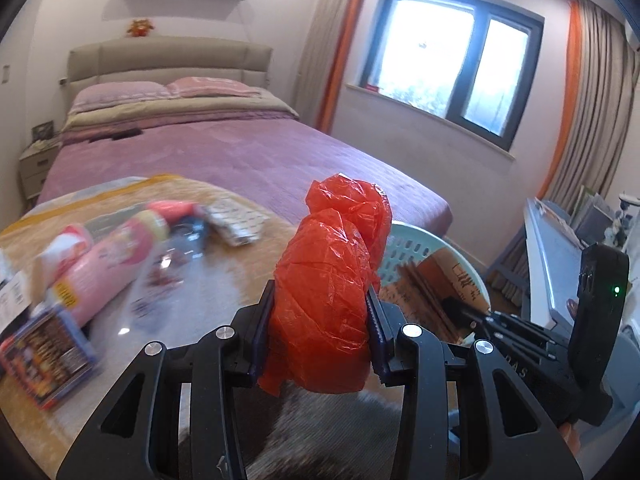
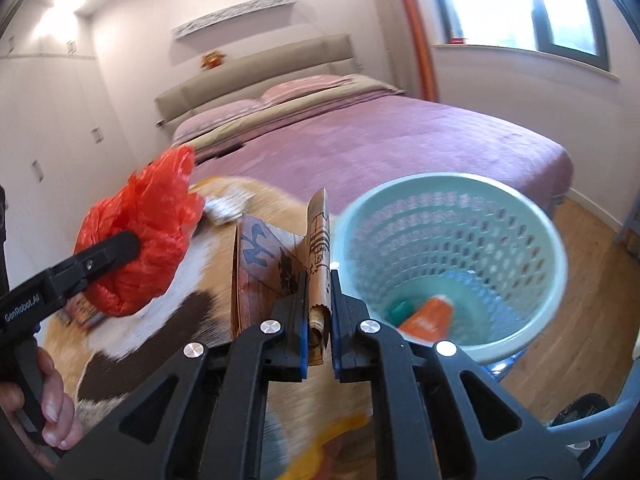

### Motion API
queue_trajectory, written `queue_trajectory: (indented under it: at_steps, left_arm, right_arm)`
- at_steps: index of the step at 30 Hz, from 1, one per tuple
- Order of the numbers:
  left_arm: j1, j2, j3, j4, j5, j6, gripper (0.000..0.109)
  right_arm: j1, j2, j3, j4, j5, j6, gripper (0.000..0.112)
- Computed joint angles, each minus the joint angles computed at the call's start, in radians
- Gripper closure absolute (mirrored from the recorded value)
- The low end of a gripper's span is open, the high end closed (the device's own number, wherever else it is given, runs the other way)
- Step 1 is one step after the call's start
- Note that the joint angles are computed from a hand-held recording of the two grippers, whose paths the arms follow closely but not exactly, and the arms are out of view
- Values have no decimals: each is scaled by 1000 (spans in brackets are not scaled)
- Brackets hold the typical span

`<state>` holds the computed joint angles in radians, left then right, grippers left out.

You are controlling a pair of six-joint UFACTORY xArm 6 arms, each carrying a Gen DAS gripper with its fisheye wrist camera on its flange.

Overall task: Collect trash
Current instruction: 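Carry the red bag and chopsticks paper into the basket and release both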

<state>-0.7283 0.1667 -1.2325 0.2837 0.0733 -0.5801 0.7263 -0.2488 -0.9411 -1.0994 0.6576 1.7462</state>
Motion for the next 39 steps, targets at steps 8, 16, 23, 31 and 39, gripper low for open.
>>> queue_trajectory:
  at_steps: [8,16,23,31,39]
  left_arm:
    - [-74,245,-321,-268,144,291,70]
    - [-116,475,-654,-348,313,409,70]
    - [-124,595,-837,-322,435,390,67]
    - [-115,515,-730,-347,365,368,32]
    - [-95,251,-364,-466,197,384,26]
  right_arm:
    - [-122,-65,80,51,61,-5,106]
    - [-208,-54,115,142,57,-45,106]
    - [-242,-44,130,212,31,-82,105]
    - [-261,-57,137,218,-33,-106,57]
    - [-208,-108,153,189,-4,-63,57]
